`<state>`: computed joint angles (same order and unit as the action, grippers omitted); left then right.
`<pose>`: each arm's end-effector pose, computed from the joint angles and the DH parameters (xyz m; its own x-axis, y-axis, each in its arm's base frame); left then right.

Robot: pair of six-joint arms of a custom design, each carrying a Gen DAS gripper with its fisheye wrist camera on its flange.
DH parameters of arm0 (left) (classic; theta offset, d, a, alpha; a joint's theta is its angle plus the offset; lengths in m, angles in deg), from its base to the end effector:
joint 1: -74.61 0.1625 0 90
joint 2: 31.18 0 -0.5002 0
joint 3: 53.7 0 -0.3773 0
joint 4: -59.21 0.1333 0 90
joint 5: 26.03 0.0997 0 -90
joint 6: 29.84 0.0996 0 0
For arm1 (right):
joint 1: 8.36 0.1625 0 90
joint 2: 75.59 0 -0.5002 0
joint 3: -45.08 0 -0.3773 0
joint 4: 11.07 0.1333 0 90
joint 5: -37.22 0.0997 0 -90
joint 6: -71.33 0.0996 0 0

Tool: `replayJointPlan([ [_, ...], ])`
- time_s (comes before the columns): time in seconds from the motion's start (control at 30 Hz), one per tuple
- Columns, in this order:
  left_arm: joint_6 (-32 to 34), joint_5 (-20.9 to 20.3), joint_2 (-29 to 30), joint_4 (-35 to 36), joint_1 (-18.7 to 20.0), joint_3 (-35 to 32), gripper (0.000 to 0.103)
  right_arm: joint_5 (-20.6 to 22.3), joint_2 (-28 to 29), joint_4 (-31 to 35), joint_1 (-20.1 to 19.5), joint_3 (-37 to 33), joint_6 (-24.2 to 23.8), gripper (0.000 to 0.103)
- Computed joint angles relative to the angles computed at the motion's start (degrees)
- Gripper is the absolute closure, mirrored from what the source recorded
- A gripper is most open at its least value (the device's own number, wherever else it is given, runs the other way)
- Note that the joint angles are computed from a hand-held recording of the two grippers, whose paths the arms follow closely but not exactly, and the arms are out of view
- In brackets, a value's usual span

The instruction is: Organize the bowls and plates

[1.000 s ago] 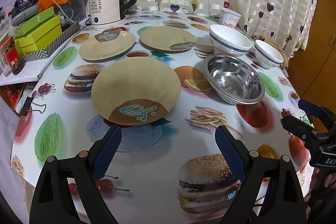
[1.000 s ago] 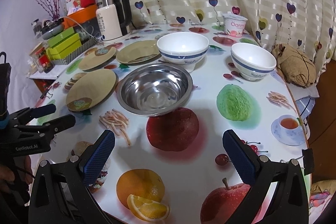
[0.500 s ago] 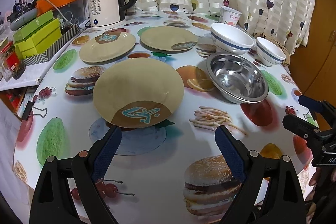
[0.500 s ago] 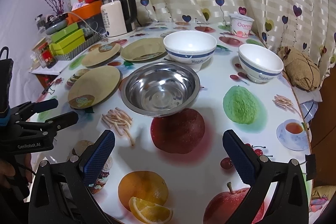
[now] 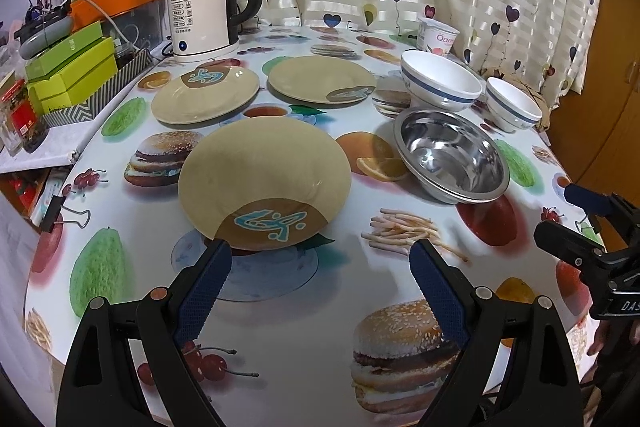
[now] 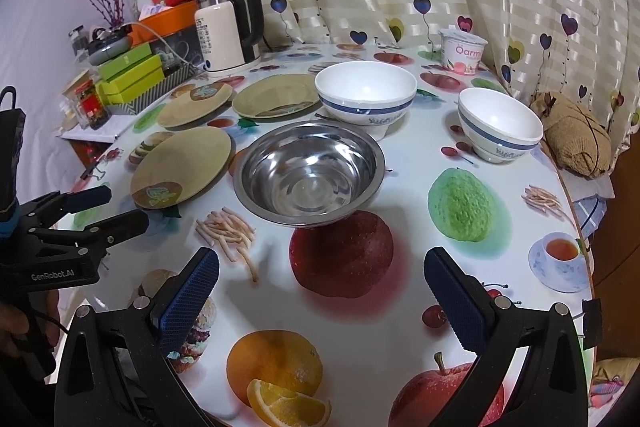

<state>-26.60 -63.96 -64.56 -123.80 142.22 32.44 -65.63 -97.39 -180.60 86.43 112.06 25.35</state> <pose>-0.0942 -0.7849 0.1550 -0.7448 -0.1968 -0.6376 0.3334 0.7180 -0.6111 0.1832 -0.8552 0.0567 -0.6328 -0.5613 0.5333 -0.7541 0.6031 -0.2601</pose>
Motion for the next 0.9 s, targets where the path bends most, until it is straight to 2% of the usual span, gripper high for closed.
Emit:
replayJointPlan([
  [0.33, 0.20, -0.54, -0.09, -0.59, 0.09, -0.22, 0.012, -0.06, 0.20, 0.38, 0.02, -0.56, 0.21, 0.000],
  [0.6, 0.88, -1.21, -0.31, -2.16, 0.19, 0.12, 0.012, 0.72, 0.17, 0.00, 0.07, -0.30, -1.47, 0.000],
  [0.9, 0.12, -3.37, -0.71, -1.28, 0.63, 0.24, 0.012, 1.95, -0.33, 1.88, 0.37, 0.19, -0.54, 0.000],
])
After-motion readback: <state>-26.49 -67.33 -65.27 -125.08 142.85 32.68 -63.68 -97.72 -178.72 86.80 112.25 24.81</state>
